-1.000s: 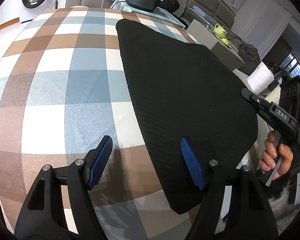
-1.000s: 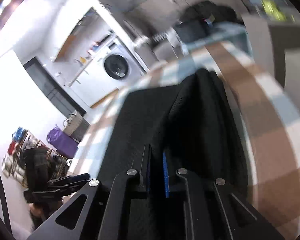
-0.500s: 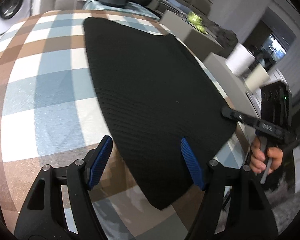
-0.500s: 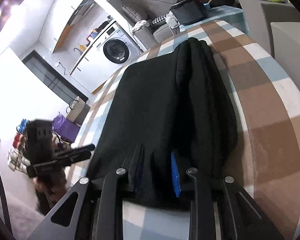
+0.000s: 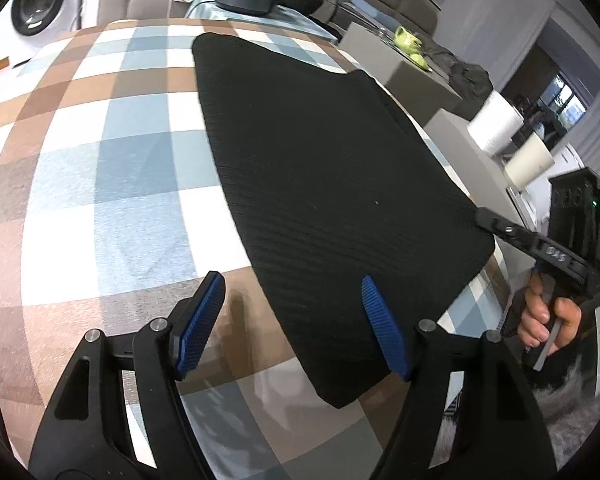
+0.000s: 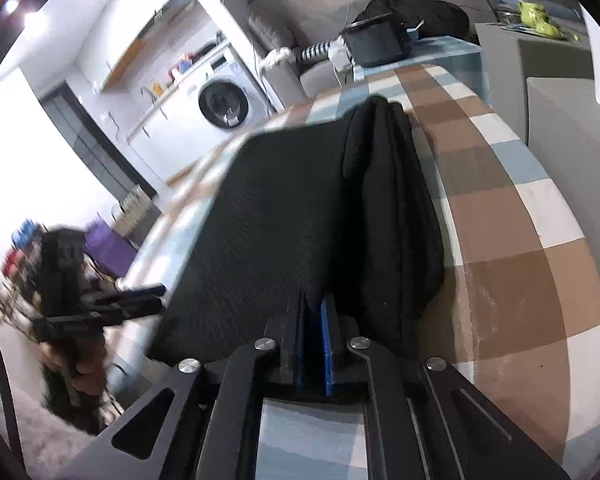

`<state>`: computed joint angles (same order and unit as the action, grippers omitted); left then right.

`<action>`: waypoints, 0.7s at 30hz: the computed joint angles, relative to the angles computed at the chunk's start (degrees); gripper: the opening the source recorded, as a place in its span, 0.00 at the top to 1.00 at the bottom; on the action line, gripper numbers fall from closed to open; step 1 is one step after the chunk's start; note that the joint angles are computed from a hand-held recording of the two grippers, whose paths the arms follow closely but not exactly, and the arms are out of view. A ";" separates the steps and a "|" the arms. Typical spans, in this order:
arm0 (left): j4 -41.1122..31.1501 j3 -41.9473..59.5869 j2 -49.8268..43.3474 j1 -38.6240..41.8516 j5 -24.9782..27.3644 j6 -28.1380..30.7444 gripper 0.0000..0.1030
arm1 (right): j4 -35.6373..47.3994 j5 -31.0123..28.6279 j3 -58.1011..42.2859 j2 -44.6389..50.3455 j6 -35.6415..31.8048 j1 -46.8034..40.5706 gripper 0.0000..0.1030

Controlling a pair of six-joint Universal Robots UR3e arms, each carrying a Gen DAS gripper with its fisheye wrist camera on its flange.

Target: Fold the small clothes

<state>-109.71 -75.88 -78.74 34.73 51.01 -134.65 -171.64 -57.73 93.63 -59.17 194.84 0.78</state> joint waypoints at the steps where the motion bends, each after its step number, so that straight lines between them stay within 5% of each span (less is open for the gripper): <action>1: -0.23 -0.07 0.11 0.38 -0.09 0.06 0.34 | -1.93 0.05 1.94 -1.04 1.13 -1.00 0.86; 6: 1.29 0.49 -1.38 -0.17 -0.08 -1.78 0.34 | -1.23 -4.18 6.18 -3.72 4.70 -3.24 0.80; 14: 3.52 0.67 -1.96 -1.44 -0.48 -4.68 0.34 | 1.66 0.95 0.72 1.56 4.18 -2.90 0.75; 16: 4.28 0.41 -2.02 -1.61 -0.15 -5.30 0.34 | -1.04 0.45 1.32 1.04 2.22 -1.86 0.88; 19: 4.97 0.55 -2.55 -1.88 0.00 -6.54 0.34 | -5.63 2.49 3.02 -0.02 0.35 -2.20 0.90; 21: 4.38 0.92 -2.94 -1.82 -0.50 -6.79 0.34 | -1.59 -1.81 1.69 -0.19 0.17 -1.71 0.90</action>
